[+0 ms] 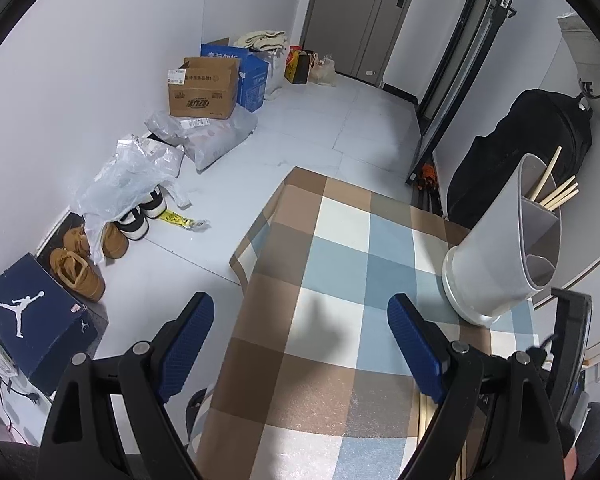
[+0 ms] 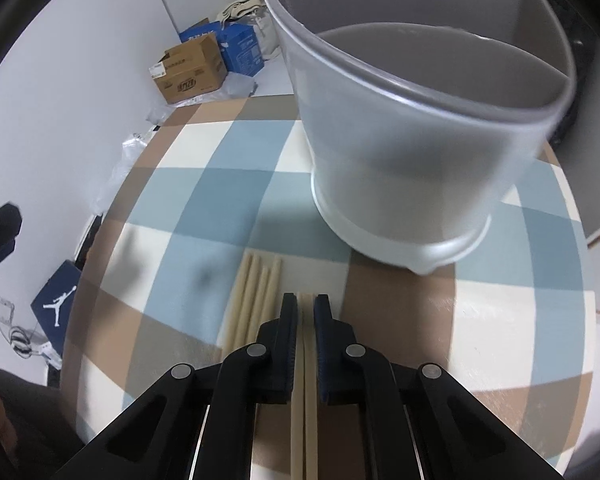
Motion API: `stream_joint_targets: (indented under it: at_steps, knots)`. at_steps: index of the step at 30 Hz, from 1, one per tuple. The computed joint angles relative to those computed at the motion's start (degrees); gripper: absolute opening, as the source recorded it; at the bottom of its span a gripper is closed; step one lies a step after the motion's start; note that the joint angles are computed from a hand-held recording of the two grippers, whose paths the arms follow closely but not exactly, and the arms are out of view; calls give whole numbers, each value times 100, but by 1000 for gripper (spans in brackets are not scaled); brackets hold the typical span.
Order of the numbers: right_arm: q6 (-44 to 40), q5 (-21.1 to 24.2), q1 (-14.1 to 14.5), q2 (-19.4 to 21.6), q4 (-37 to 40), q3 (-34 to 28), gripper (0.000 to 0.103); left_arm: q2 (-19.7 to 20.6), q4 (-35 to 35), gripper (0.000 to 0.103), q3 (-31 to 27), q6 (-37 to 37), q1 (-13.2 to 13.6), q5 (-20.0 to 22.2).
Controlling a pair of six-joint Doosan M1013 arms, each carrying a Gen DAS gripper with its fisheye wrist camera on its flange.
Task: Organize utensils
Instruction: 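Lower the right gripper to the chopstick pile and pinch one chopstick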
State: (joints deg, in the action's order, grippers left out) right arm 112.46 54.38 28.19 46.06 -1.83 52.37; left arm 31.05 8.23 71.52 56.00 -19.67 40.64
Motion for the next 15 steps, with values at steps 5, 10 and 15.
stream_joint_targets:
  at_steps: [5, 10, 15]
  knots:
    - [41, -276, -50, -94, 201, 191, 2, -3, -49, 86, -3, 65, -6, -23]
    - [125, -516, -106, -214, 316, 386, 2, 11, 3, 86, -19, 78, -34, 15]
    - [-481, -352, -71, -173, 512, 320, 5, 16, -56, 86, -27, 100, -32, 46]
